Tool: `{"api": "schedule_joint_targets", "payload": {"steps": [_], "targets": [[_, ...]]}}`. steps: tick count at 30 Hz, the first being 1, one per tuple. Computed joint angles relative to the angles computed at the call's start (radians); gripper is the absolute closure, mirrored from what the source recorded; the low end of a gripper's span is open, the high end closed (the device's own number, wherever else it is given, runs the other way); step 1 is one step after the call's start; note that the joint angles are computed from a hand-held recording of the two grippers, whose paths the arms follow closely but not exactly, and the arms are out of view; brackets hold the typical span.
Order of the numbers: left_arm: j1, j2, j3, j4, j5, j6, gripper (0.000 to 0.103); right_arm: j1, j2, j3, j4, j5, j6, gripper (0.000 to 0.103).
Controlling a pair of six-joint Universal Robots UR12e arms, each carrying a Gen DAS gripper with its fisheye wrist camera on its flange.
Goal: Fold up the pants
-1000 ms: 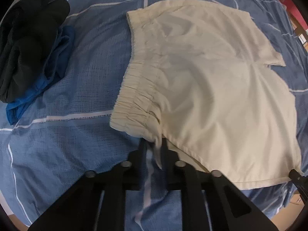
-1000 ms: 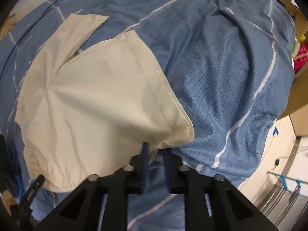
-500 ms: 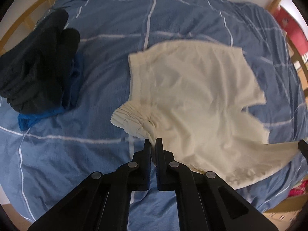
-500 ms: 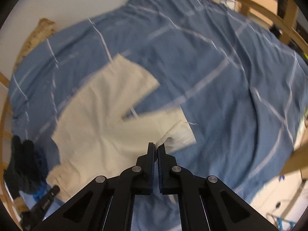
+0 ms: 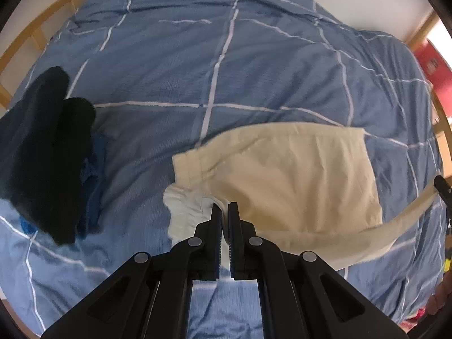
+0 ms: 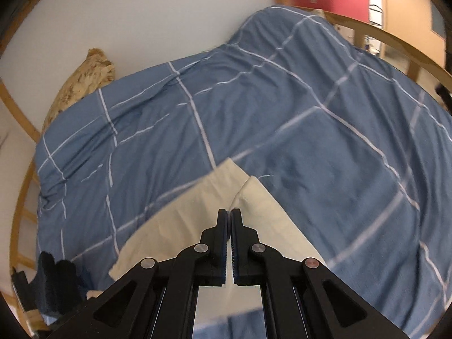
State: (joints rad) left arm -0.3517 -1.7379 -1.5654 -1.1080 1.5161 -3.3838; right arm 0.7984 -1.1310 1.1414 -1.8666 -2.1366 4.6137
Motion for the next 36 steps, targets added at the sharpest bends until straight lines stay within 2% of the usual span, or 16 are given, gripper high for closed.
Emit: {"api": "schedule_joint_targets", "payload": {"steps": [6, 10, 16, 22, 24, 26, 28, 29, 31, 32, 34, 36], "targets": [[0.02, -0.084, 0.066, -0.044, -0.008, -0.023, 0.097, -0.063, 0.062, -0.032, -0.091, 0.036, -0.151, 0.1], [0.03, -0.133, 0.103, -0.082, -0.015, -0.039, 0.097, -0.1, 0.109, -0.064, -0.107, 0.074, -0.224, 0.1], [0.036, -0.193, 0.149, -0.122, -0.013, -0.037, 0.097, -0.137, 0.166, -0.106, -0.106, 0.112, -0.273, 0.1], [0.046, -0.22, 0.17, -0.145, -0.033, -0.032, 0.096, -0.158, 0.218, -0.158, -0.086, 0.132, -0.324, 0.1], [0.048, -0.228, 0.188, -0.183, -0.048, -0.002, 0.094, -0.162, 0.224, -0.16, -0.098, 0.145, -0.347, 0.1], [0.049, -0.236, 0.212, -0.215, -0.052, 0.045, 0.084, -0.164, 0.226, -0.162, -0.11, 0.168, -0.378, 0.1], [0.048, -0.236, 0.234, -0.25, -0.053, 0.108, 0.081, -0.163, 0.223, -0.158, -0.109, 0.189, -0.407, 0.099], [0.046, -0.233, 0.242, -0.264, -0.047, 0.137, 0.079, -0.163, 0.223, -0.163, -0.095, 0.193, -0.416, 0.097], [0.042, -0.234, 0.263, -0.299, -0.042, 0.204, 0.077, -0.159, 0.225, -0.179, -0.049, 0.203, -0.433, 0.084], [0.038, -0.236, 0.278, -0.326, -0.032, 0.246, 0.077, -0.159, 0.221, -0.177, -0.046, 0.215, -0.449, 0.074], [0.03, -0.24, 0.304, -0.366, -0.009, 0.348, 0.077, -0.156, 0.207, -0.157, -0.072, 0.233, -0.5, 0.072], [0.026, -0.24, 0.315, -0.385, 0.005, 0.4, 0.077, -0.155, 0.208, -0.164, -0.054, 0.245, -0.565, 0.072]]}}
